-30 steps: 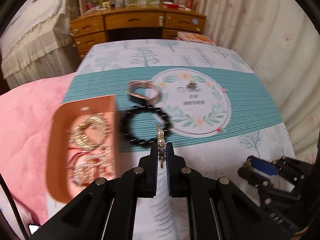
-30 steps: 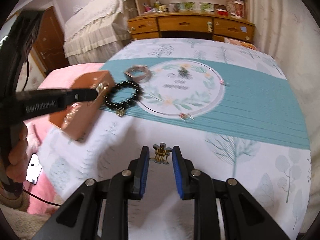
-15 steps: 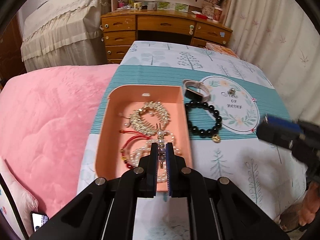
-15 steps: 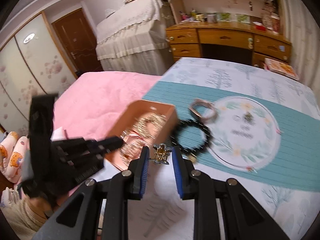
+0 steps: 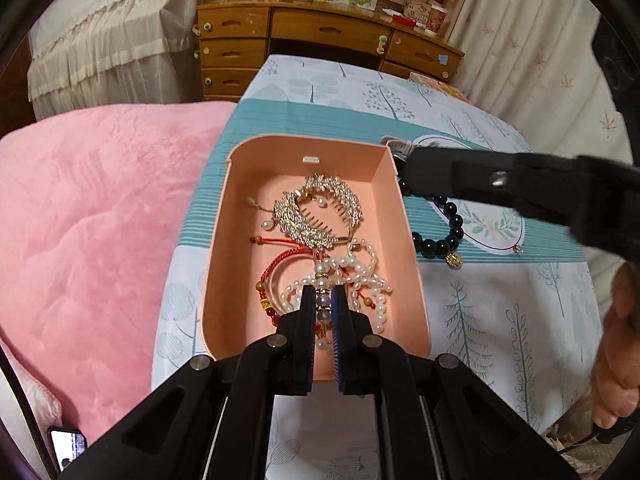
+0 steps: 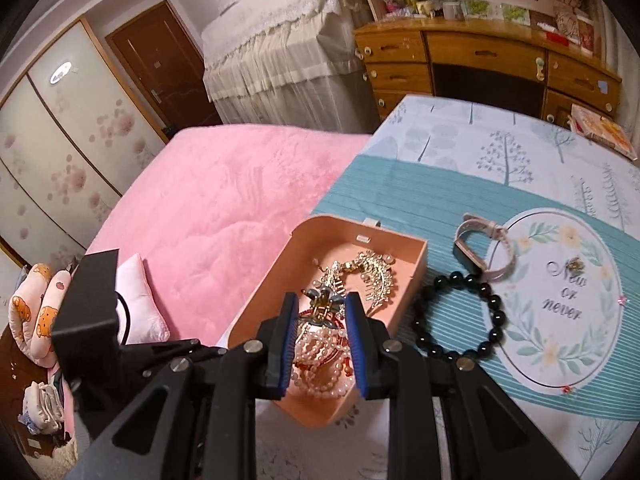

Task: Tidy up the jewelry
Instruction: 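Carry the pearl pin into the peach box with the left tool while the right tool drops the earring there, then move the left tool to the rose-gold watch while the right tool approaches the gold bee brooch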

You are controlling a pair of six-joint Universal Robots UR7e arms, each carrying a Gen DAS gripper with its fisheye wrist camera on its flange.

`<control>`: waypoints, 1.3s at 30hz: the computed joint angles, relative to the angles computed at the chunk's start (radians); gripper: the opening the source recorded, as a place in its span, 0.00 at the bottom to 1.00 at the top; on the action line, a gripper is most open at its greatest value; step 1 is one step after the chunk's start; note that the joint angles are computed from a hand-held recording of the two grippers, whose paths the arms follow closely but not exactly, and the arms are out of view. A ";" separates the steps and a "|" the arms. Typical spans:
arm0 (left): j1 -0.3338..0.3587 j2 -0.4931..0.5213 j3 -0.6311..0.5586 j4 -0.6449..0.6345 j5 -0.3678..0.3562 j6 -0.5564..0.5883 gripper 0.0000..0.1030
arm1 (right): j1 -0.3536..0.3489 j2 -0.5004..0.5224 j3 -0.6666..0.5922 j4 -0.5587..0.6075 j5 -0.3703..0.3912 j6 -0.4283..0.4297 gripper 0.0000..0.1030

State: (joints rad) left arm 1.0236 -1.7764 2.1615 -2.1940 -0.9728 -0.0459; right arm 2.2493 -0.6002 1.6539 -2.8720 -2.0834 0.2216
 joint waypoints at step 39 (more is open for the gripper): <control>-0.215 -0.054 -0.087 0.163 0.201 -0.015 0.61 | 0.055 -0.185 0.131 -0.069 0.027 0.038 0.32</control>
State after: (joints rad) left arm 0.8090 -1.8308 2.0747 -2.0306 -0.7715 -0.0605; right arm 2.3043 -0.7856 1.7852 -2.9414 -2.0560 0.2596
